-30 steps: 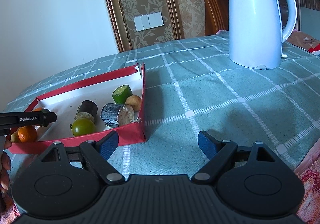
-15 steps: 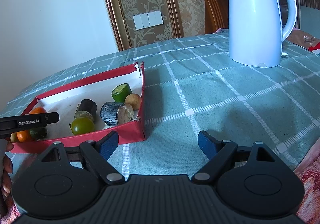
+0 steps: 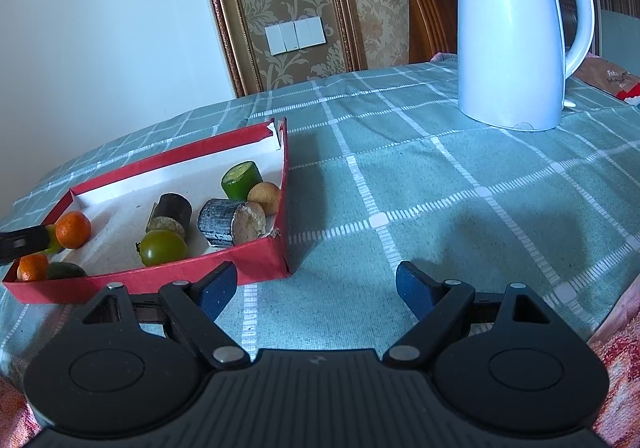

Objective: Organize fruits

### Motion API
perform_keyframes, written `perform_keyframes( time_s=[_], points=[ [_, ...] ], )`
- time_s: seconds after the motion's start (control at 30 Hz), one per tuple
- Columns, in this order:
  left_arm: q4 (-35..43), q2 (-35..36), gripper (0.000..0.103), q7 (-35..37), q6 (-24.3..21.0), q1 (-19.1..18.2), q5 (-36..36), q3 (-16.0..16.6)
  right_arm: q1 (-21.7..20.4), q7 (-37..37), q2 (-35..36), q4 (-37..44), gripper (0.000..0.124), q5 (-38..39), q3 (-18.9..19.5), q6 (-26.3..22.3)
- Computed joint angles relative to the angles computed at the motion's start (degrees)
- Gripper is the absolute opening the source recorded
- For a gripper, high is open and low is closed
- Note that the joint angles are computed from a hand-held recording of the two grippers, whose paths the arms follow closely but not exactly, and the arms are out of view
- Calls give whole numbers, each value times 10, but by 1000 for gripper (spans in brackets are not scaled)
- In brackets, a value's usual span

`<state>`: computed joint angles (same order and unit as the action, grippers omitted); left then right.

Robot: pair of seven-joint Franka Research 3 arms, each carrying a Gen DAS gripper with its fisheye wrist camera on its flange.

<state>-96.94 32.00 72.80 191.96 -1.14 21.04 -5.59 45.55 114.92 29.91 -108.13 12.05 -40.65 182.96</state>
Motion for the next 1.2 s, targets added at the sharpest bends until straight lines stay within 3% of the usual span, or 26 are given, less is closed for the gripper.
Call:
perform_keyframes(
  time_s=[0.1,0.23,0.3,0.4,0.43,0.53,0.67,0.8,0.97,1.07,1.2],
  points=[
    [-59,-33,84,-5,32,3,-1,7,-2,-2,0,0,87,0,2,1],
    [-129,-69,92,2,79,-26,-30,45,0,-6,1,0,87,1,1,2],
    [-152,-80,93,23,85,-53,-58,70,1,-10,2,0,87,0,1,3],
    [-165,-84,94,86,74,-129,-137,135,10,-14,4,-1,87,1,-8,3],
    [-166,-84,94,91,69,-129,-141,135,15,-15,5,-2,87,1,-12,4],
    [-164,-82,94,80,59,-78,-118,81,27,-22,3,-7,87,4,-21,9],
    [-160,-77,95,84,53,-84,-123,88,31,-43,-20,-29,87,10,-8,23],
    [-152,-77,95,60,31,-45,-101,54,86,-66,-11,-41,87,35,-52,40],
    [-161,-85,99,49,41,-86,-118,98,89,-107,-36,-51,87,63,-31,56],
    [-170,-92,103,64,54,-114,-139,124,151,-128,-23,-56,87,88,-84,56],
    [-176,-99,103,86,61,-131,-165,135,193,-151,-9,-56,88,121,-122,51]
  ],
)
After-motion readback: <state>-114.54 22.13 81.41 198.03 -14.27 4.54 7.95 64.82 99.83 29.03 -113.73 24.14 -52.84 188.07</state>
